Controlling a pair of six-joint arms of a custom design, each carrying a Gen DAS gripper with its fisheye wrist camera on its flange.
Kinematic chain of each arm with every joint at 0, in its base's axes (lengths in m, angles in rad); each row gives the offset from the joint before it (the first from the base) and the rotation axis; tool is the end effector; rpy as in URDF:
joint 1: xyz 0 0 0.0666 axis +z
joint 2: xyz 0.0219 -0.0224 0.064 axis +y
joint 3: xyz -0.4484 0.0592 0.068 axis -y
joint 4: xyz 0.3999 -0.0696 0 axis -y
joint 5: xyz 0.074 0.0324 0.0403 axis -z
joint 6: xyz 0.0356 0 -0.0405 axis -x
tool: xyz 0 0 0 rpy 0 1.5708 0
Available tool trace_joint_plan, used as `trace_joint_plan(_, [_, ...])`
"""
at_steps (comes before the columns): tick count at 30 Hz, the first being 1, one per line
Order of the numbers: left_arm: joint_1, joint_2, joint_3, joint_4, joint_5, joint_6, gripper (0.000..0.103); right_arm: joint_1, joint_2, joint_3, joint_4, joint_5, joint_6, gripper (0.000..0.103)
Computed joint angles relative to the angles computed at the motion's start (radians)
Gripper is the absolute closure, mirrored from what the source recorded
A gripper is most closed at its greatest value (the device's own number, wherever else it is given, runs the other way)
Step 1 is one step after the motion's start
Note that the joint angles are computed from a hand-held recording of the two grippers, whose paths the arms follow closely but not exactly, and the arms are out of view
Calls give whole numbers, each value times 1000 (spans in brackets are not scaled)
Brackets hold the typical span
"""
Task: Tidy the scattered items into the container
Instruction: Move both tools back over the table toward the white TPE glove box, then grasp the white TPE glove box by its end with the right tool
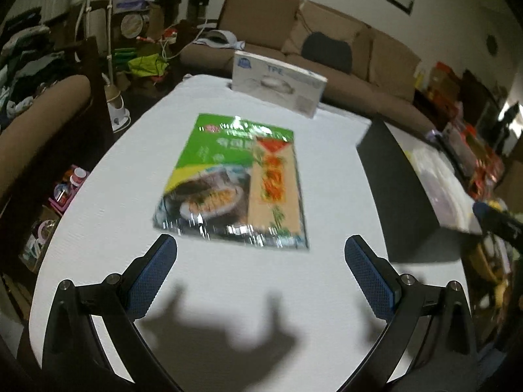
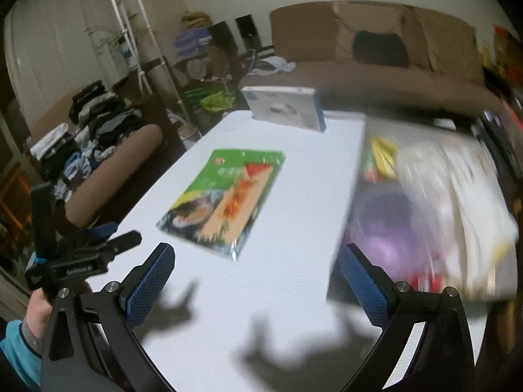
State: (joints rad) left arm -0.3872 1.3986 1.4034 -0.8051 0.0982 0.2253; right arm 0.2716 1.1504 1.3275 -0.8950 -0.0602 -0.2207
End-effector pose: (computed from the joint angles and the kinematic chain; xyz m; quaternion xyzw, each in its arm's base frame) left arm 0.4504 -0.1879 0.5073 0.0932 0.9211 -0.1565 0.3442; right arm 0.3627 0.1028 0.5660 -0.0356 0.9094 0.1273 0.3943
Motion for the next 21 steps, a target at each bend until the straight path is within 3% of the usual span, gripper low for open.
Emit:
trace_joint_plan(4, [27, 104, 106, 3, 11, -20, 0, -20, 148, 129, 2, 13, 52, 0])
trace_joint_plan(12, [35, 347, 415, -79, -67, -123, 0, -73, 369, 298, 34, 2, 26, 0])
trace_joint_plan(21, [50, 585, 710, -189, -39, -191, 0, -88, 583, 533, -7, 65, 165, 0])
